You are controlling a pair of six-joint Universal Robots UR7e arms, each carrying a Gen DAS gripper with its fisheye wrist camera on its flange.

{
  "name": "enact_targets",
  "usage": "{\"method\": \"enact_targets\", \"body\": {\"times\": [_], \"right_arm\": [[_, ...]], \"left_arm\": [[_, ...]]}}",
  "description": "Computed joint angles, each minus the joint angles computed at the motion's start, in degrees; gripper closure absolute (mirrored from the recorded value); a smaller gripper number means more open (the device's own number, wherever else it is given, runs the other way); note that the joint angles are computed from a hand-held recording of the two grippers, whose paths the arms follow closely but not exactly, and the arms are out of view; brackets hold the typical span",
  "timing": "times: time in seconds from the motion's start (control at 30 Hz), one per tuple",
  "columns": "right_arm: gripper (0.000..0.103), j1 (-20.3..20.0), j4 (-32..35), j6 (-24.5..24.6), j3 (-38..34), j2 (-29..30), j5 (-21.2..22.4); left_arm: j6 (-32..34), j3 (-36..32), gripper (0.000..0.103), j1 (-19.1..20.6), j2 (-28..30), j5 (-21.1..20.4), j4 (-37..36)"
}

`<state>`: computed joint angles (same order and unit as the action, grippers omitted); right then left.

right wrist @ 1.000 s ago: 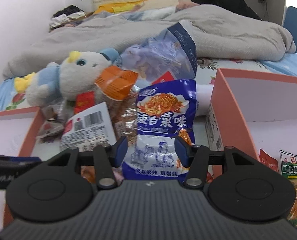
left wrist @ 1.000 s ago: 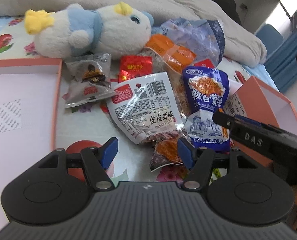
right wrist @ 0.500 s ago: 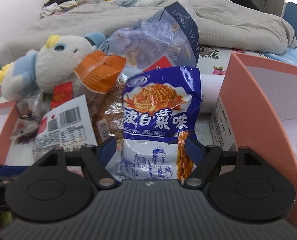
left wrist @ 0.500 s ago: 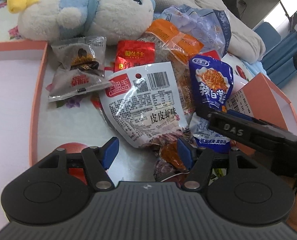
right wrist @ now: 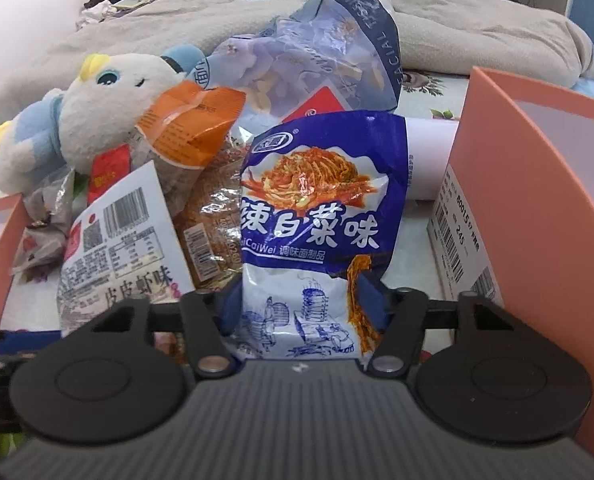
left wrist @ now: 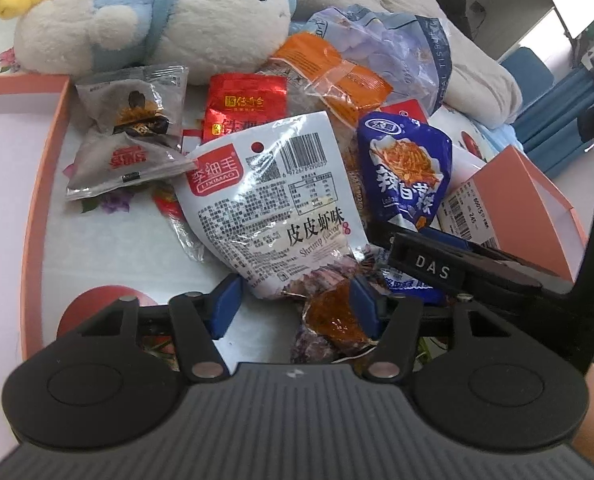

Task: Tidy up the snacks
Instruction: 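Grasp the clear shrimp-snack bag with the left tool while the right grasps the blue noodle bag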

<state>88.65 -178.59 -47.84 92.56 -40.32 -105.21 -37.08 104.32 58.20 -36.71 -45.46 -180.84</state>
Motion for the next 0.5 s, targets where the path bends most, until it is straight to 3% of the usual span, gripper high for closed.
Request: {"method": "enact_targets", "body": {"times": [0.17, 0.5], "right_arm": [[0.059, 0.18, -0.02, -0.23, 0.83, -1.02, -0.33], [0.065, 0.06, 0.54, 0.66, 4.65, -5.04, 0.72]], "left_arm": [[-1.76, -0.58, 0.057, -0.43, 0.31, 1.79, 1.68], [-5.10, 2.73, 0.065, -3.26, -1.55, 3.90, 5.44]]}}
